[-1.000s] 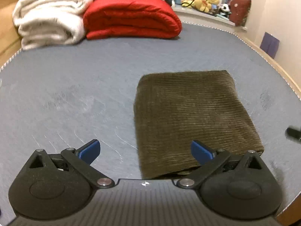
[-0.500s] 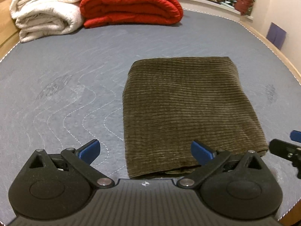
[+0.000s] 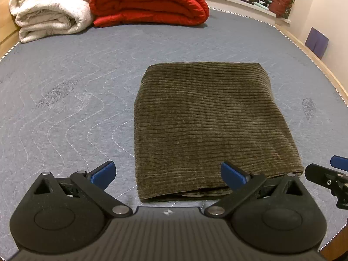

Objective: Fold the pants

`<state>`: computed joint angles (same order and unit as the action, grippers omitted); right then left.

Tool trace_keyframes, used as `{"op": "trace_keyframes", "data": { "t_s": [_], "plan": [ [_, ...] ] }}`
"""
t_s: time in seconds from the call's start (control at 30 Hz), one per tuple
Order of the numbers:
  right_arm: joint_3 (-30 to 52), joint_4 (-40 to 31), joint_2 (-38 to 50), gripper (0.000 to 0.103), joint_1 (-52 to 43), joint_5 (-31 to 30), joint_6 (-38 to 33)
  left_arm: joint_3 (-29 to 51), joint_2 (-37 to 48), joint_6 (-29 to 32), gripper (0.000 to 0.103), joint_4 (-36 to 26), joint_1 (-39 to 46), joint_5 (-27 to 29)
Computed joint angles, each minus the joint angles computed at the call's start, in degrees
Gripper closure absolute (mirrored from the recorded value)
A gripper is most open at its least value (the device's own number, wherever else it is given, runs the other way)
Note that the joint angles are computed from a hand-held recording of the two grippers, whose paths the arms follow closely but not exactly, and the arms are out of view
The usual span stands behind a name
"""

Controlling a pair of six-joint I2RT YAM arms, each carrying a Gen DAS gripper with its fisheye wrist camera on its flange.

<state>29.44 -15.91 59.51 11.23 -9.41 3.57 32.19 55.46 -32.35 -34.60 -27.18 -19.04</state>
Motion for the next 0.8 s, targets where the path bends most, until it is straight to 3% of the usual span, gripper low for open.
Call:
{"op": "trace_keyframes", "data": {
  "t_s": [0.8],
  "plan": [
    [-0.47, -0.11, -0.38, 0.001, -0.13, 0.21, -0.35, -0.19, -0.50, 0.28, 0.000, -0.09, -0.29, -0.36]
  ]
}}
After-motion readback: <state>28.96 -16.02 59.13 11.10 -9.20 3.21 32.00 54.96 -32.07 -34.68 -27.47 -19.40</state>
